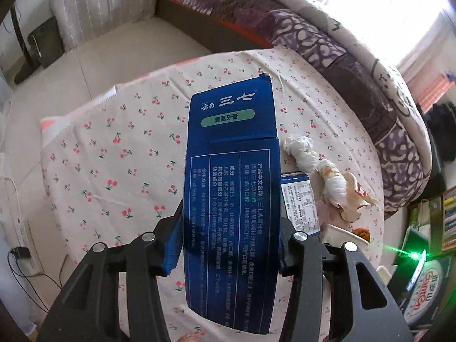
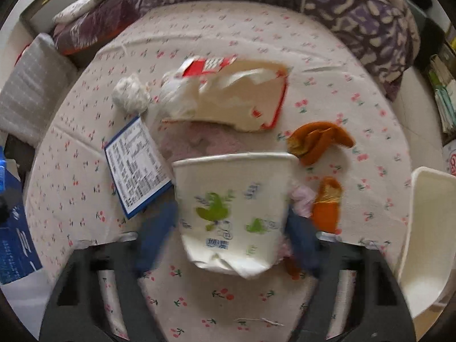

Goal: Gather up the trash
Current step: 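Grasp the blue toothpaste box with the left tool while the right tool grasps the paper cup, then carry the paper cup to the bin with the right tool and release it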

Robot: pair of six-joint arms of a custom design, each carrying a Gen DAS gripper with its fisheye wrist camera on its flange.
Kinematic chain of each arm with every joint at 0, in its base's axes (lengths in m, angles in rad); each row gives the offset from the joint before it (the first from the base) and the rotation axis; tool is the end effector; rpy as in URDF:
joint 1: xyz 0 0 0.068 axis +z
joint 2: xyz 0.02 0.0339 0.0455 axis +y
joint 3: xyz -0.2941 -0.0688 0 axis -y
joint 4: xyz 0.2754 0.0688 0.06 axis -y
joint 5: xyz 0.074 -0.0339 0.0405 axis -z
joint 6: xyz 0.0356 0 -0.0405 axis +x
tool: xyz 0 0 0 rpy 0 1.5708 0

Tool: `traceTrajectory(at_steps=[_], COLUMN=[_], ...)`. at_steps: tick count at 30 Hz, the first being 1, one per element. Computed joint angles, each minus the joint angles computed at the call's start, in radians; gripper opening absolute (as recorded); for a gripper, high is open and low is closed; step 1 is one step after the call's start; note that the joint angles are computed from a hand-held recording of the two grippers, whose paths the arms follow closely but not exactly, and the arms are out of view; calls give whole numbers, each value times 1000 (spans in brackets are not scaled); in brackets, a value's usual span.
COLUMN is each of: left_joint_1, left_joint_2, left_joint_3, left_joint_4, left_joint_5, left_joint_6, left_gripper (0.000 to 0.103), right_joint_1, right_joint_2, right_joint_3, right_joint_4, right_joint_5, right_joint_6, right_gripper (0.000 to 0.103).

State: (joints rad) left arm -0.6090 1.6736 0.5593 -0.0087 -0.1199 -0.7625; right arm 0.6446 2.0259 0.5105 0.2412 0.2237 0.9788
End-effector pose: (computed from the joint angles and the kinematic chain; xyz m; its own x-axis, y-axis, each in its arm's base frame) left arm 0.2262 -0.1526 0.0867 -0.8976 -0.2101 -0.3876 -0.1307 0.9664 -0.2211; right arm 0.2095 0.1476 0.0020 -0.8698 0.3585 -0.3391 0.3363 0.9335 0.1241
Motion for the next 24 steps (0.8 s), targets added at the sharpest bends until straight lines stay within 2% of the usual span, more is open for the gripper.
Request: traceTrajectory(at_steps=[2, 3, 6, 13, 20, 24], left_joint_1=[2, 7, 21, 8, -76, -127], left_joint_2=[-13, -3, -18, -69, -156, -190], left_joint_3=[-10, -5, -23, -52, -66, -68], left_joint_4=[-9, -5, 2, 19, 9, 2], left_joint_5=[-20, -23, -37, -93, -243, -313], left_joint_6=[10, 14, 26, 20, -5, -19], left_gripper=[49, 49, 49, 49, 49, 49], right_joint_1=[15, 18, 5, 68, 210, 285], right_joint_2=[-16, -27, -88, -214, -455, -543], right_joint_3=[-6, -9, -58, -93, -128, -138], right_joint_4=[3, 1, 61, 52, -71, -159], right_joint_5=[35, 40, 5, 68, 303, 436], right_joint_6=[18, 20, 20, 31, 40, 51], right_gripper=[47, 30, 24, 22, 22, 22])
